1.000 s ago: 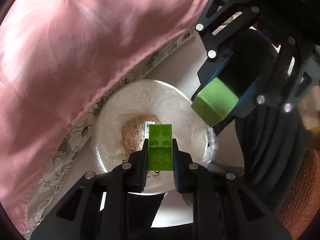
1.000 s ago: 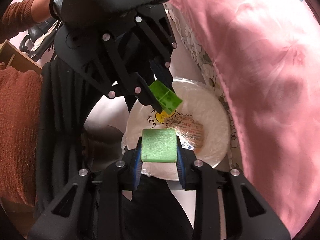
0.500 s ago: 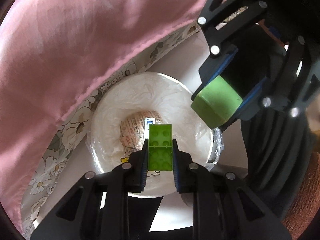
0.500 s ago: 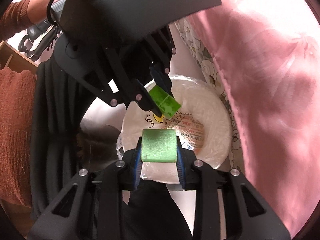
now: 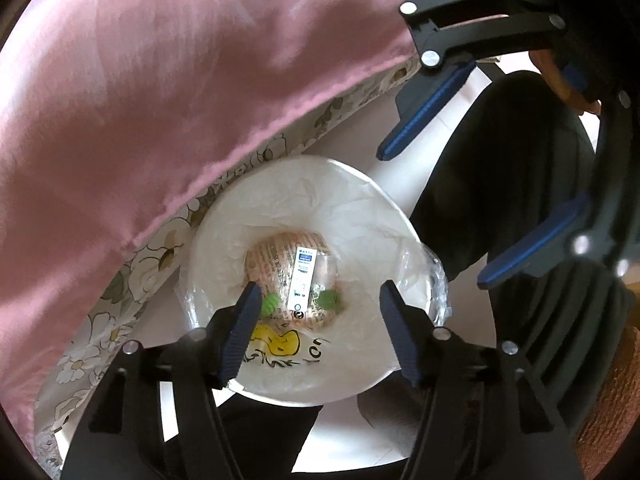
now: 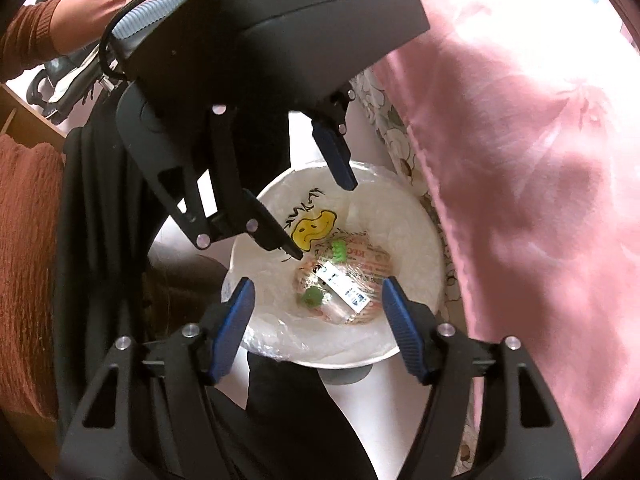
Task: Collect trash
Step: 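Move both tools back over the bed toward the box and black sock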
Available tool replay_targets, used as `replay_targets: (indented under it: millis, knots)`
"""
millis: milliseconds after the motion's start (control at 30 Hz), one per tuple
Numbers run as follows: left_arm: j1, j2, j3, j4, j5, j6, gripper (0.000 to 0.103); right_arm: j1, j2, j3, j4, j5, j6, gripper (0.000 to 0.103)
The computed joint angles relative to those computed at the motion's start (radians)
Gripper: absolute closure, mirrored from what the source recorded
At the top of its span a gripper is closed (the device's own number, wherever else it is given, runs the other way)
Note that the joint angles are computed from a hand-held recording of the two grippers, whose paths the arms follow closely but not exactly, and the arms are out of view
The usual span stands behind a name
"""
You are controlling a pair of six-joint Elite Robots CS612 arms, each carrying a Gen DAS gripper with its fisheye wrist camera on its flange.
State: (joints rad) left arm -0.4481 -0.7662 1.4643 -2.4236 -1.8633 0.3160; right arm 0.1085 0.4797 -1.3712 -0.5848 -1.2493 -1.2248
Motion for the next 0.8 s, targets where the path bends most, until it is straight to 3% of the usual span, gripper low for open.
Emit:
replay_targets:
  millis: [400, 800]
  knots:
    - [0.004, -0.020, -0.013, -0.007, 0.010, -0.015, 0.039, -0.005, -0.018, -0.007, -0.044, -0.017, 0.017, 0.037]
    - [0.009, -0.035, -0.057, -0.067, 0.021, -0.054, 0.039, -0.033, -0.081, 0.042, -0.163, 0.015, 0.087, 0.037]
